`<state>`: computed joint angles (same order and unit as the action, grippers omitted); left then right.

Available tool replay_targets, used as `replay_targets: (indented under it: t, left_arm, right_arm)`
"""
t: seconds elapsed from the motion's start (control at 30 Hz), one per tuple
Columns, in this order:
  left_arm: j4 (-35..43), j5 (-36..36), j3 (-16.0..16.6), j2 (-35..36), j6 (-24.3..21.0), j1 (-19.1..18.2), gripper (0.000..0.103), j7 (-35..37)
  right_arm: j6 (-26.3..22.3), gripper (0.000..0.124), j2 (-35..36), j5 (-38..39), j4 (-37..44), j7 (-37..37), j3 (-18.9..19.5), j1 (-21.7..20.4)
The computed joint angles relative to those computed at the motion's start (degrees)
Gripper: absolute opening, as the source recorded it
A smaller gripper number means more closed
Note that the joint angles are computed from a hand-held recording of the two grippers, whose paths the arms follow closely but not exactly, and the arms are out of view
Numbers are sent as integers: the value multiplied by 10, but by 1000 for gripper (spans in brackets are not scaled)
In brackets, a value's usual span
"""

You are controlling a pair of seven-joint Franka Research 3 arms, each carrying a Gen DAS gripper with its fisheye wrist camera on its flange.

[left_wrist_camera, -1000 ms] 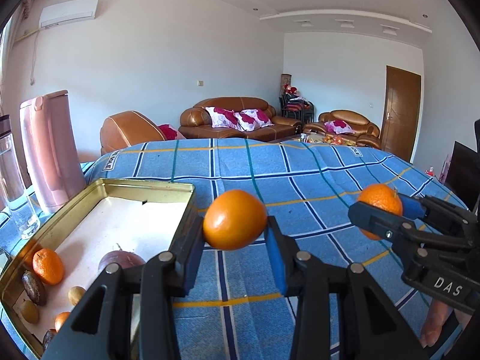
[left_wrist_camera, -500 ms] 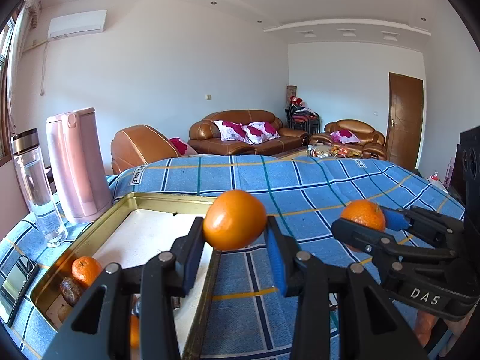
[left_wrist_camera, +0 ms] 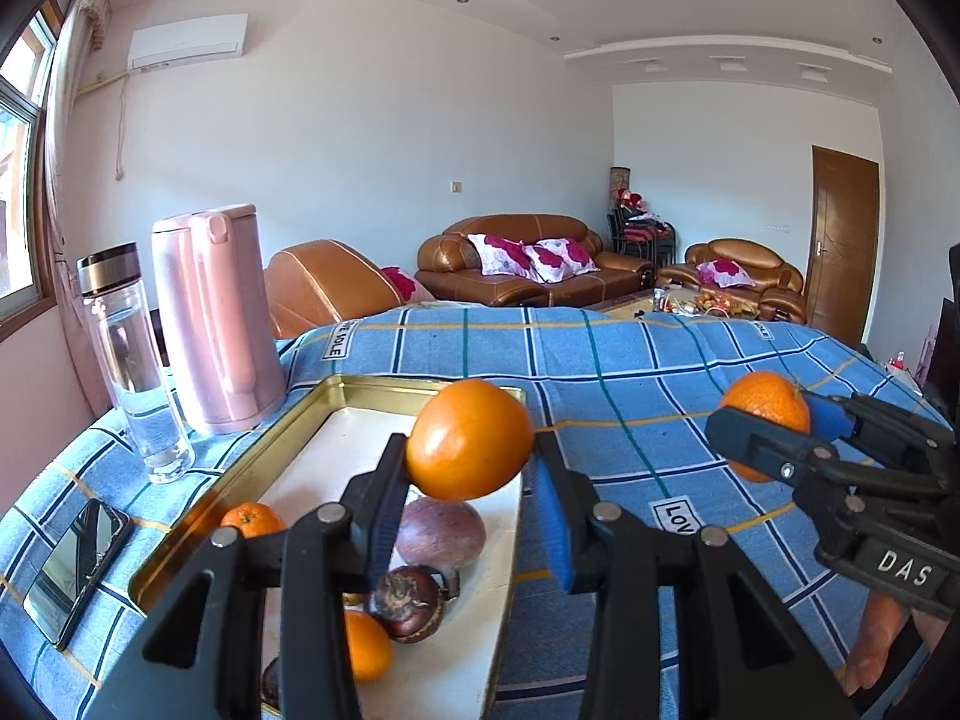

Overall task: Organize fruits
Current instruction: 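Carry the orange over the tray with left gripper while right gripper carries the mandarin there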

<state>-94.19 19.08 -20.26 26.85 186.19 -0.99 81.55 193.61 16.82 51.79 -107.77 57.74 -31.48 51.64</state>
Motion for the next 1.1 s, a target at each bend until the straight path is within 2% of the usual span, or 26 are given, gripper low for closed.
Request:
replay_targets:
  t: [0.03, 0.17, 0.4, 0.47, 0.57, 0.63, 0.7, 0.77, 0.9, 1.1]
  left_arm:
    - [-1, 0, 0, -1, -1, 3, 41, 0]
    - [-8, 0, 32, -10, 7, -14, 41, -12]
    - [-8, 1, 66, -14, 0, -28, 41, -31]
    - [-6, 2, 83, -14, -4, -38, 41, -37]
    - [-7, 5, 124, -17, 2, -66, 41, -53]
    - [-4, 4, 107, -14, -4, -48, 41, -52]
    - [-3, 5, 118, -14, -5, -54, 41, -58]
    - [-1, 5, 109, -12, -9, -43, 41, -57]
    - [-2, 5, 116, -12, -12, -42, 41, -62]
    - [4, 7, 134, -9, -21, -47, 41, -72]
  right_arm:
    - [-2, 49, 2, 0, 3, 0, -1, 3]
    - [-10, 49, 11, -25, 15, 18, 0, 2]
    - [-22, 49, 26, -87, 37, 67, 21, -19]
    - [-26, 49, 30, -103, 43, 81, 25, -22]
    - [-33, 49, 37, -127, 52, 102, 29, -26]
    - [-39, 49, 43, -142, 57, 115, 19, -18]
    - [-41, 49, 46, -157, 60, 129, 20, -18]
    - [-44, 49, 50, -172, 65, 142, 21, -19]
    - [-55, 49, 60, -202, 79, 169, 29, -29]
    - [-66, 49, 72, -248, 102, 202, 67, -65]
